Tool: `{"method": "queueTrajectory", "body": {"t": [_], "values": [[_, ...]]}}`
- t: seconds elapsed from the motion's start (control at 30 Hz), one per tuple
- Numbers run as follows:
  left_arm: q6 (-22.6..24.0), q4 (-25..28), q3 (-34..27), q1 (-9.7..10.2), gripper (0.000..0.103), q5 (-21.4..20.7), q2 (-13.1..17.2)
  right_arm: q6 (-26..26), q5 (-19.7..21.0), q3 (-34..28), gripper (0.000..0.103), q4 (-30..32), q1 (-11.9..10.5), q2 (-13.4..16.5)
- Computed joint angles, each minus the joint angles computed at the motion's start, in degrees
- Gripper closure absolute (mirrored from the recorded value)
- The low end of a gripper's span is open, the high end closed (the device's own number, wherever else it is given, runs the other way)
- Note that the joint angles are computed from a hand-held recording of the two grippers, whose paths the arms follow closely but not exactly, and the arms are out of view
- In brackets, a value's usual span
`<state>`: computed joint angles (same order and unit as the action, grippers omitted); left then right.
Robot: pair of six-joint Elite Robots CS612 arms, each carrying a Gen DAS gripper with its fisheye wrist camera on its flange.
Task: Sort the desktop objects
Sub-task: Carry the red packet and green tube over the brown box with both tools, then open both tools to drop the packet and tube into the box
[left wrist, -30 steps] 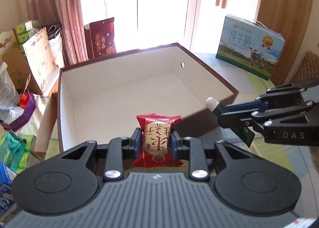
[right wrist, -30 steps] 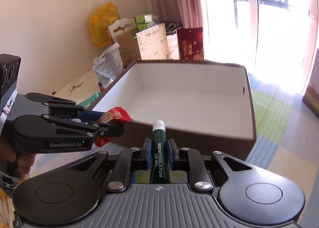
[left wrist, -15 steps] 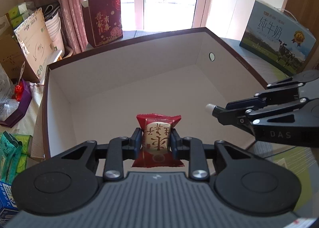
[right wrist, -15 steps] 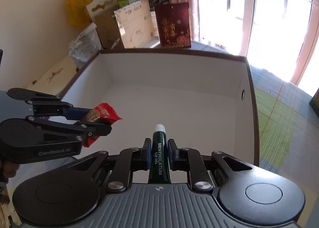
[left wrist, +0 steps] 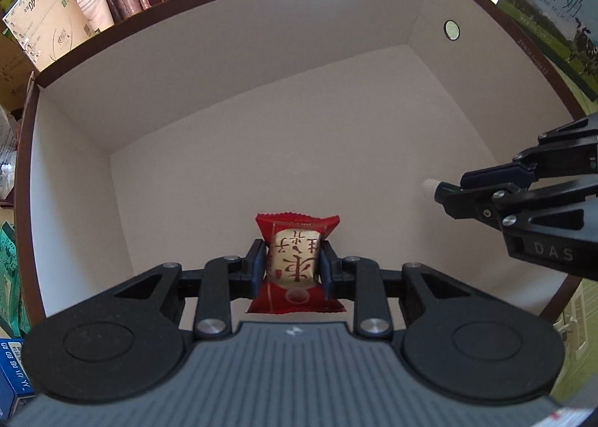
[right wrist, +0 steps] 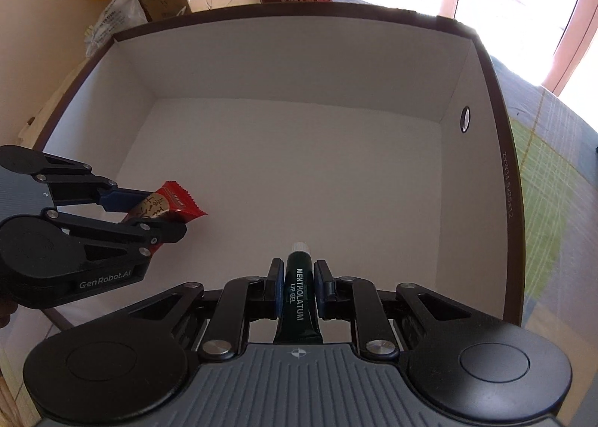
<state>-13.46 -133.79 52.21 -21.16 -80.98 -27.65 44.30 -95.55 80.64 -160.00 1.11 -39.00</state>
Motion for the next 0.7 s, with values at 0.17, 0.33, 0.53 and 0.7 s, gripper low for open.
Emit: {"method": "queueTrajectory", "body": {"t": [0.17, 0.33, 0.53, 0.7], "values": [[0.4, 4.3, -1.9, -0.26, 0.033, 1.4, 0.5, -0.9, 2.1, -0.3, 0.061, 3.9, -0.3, -0.6], [0.3, 3.9, -1.1, -0.43, 0.022, 2.5, 0.1, -2.8, -2.8, -0.2, 0.019, 5.4, 0.8, -1.4], [-0.7, 3.8, 0.5, -0.58, 0.015, 3.6, -0.7, -3.8, -3.3, 0.4, 0.008, 3.5, 1.2, -1.7], [-2.1, 2.9, 1.8, -0.83, 0.013, 4.5, -1.7, -2.6, -4.9, -0.3, 0.003, 2.9, 1.8, -1.3]]}}
